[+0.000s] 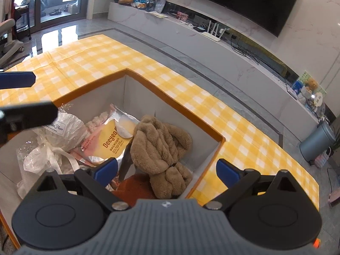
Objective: Organize soft objects
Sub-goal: 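Move both tools back over the table toward the remaining items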
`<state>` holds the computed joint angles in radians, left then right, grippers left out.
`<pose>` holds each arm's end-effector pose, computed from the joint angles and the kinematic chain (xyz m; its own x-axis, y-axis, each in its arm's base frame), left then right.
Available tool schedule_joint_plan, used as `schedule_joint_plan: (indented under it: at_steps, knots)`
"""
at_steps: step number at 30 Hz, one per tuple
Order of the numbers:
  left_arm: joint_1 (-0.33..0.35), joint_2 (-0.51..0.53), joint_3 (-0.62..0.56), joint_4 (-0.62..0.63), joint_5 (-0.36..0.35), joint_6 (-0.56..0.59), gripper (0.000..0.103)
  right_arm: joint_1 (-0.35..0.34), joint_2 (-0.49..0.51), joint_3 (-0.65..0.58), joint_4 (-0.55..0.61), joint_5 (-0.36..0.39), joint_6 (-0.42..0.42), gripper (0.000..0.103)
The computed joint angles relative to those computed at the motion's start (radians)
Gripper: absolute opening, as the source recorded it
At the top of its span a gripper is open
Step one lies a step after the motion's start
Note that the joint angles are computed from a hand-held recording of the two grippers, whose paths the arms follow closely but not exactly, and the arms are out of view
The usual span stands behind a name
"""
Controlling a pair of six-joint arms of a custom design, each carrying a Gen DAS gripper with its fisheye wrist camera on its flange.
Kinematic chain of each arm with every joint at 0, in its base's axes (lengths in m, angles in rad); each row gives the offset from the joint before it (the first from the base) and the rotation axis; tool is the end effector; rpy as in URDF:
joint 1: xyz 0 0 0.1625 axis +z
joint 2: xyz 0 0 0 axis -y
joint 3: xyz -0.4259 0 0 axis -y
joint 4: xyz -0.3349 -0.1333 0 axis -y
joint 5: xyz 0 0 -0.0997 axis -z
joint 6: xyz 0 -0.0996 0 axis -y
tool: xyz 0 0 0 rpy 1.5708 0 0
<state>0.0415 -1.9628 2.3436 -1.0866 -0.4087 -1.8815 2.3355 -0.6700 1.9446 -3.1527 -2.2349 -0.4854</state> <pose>-0.1733 -0.2321 0.3301 -0.8254 -0.1559 -0.5427 0.4506 0.3974 -0.7994 0.4329 -0.3473 0.0621 -0.3089 -0.6841 0.6607 -0.9090 0.4167 0.0065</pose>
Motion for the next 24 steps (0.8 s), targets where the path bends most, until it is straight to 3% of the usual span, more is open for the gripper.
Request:
schedule_joint_plan:
  at_steps: [6,12,15,20,24]
  knots:
    - [-0.018,0.042,-0.034,0.117,0.005,-0.13,0.099,0.004,-0.042,0.023,-0.016,0.032,0.068,0.097]
    - [-0.056,0.058,-0.035,0.11,0.012,-0.14,0.1,-0.002,-0.099,0.078,-0.107,0.079,0.086,0.098]
    - [-0.068,0.057,-0.027,0.044,0.015,-0.071,0.1,-0.012,-0.134,0.108,-0.139,0.104,0.094,0.098]
    - [-0.078,0.128,-0.043,0.06,0.029,-0.059,0.1,-0.024,-0.189,0.16,-0.213,0.085,0.06,0.099]
    - [-0.088,0.166,-0.033,-0.024,0.051,0.047,0.1,-0.052,-0.255,0.225,-0.288,0.079,0.032,0.1]
